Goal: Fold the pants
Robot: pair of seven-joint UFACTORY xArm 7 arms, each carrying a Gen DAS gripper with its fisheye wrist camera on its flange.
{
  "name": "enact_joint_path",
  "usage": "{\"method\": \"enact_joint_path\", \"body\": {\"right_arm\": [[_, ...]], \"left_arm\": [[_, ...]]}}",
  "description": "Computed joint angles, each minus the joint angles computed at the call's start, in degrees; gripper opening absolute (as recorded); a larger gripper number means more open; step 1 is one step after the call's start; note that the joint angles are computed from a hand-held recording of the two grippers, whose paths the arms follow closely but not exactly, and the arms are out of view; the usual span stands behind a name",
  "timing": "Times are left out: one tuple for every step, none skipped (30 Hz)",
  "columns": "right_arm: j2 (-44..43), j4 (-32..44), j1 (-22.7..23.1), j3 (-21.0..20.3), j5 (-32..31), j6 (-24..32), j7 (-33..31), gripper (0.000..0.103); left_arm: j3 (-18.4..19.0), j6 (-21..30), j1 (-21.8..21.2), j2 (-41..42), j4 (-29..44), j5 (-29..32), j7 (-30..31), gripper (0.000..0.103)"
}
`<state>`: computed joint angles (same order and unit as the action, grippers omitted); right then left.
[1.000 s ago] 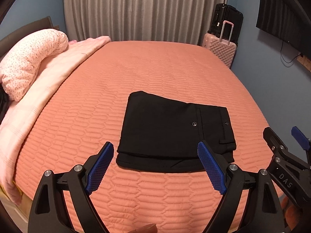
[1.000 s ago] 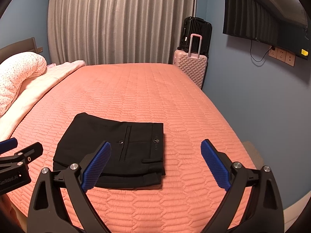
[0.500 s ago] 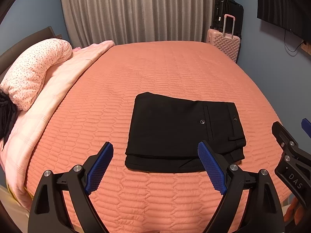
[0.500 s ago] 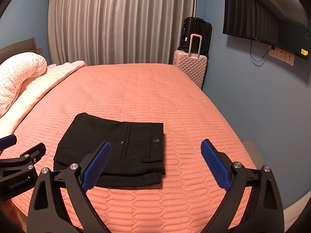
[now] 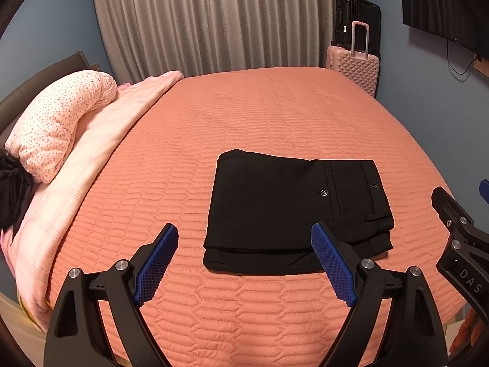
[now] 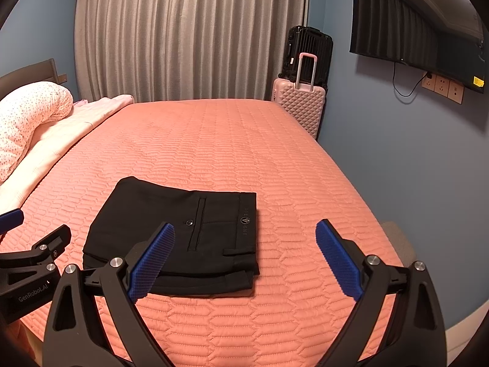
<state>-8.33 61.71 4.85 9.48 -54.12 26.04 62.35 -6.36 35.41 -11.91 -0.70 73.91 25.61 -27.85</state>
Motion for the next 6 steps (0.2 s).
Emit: {"method": "enact_joint_path", "body": {"right_arm": [[0.0,0.0,0.1,0.0,0.1,0.0,-0.1,0.092],[0.0,0.0,0.1,0.0,0.1,0.1,-0.1,0.092],[0.0,0.0,0.1,0.0,0.0,0.0,0.0,0.092],[0.1,0.0,0.1,-0.1,0.1,-0.1,-0.1,0.092],[0.1,0.1,0.1,-0.1,0.1,0.0,-0.1,0.092],[0.0,0.0,0.1,0.0,0.1,0.0,-0.1,0.092]], "left_arm": [[0.0,0.1,0.0,0.1,0.1,-0.7,0.6,0.087],[0.0,0.2,0.0,0.1,0.2,-0.7,0.5,0.087],[0.0,0.2,-0.1,0.1,0.1,-0.7,0.6,0.087],[0.0,0.3,-0.1,0.2,0.2,-0.5,0.8,0.087],[-0.1,0.8,-0.2,0.4,0.5,0.1,0.5,0.087],[-0.1,0.8,-0.2,0.5,0.7,0.2,0.6,0.087]]}}
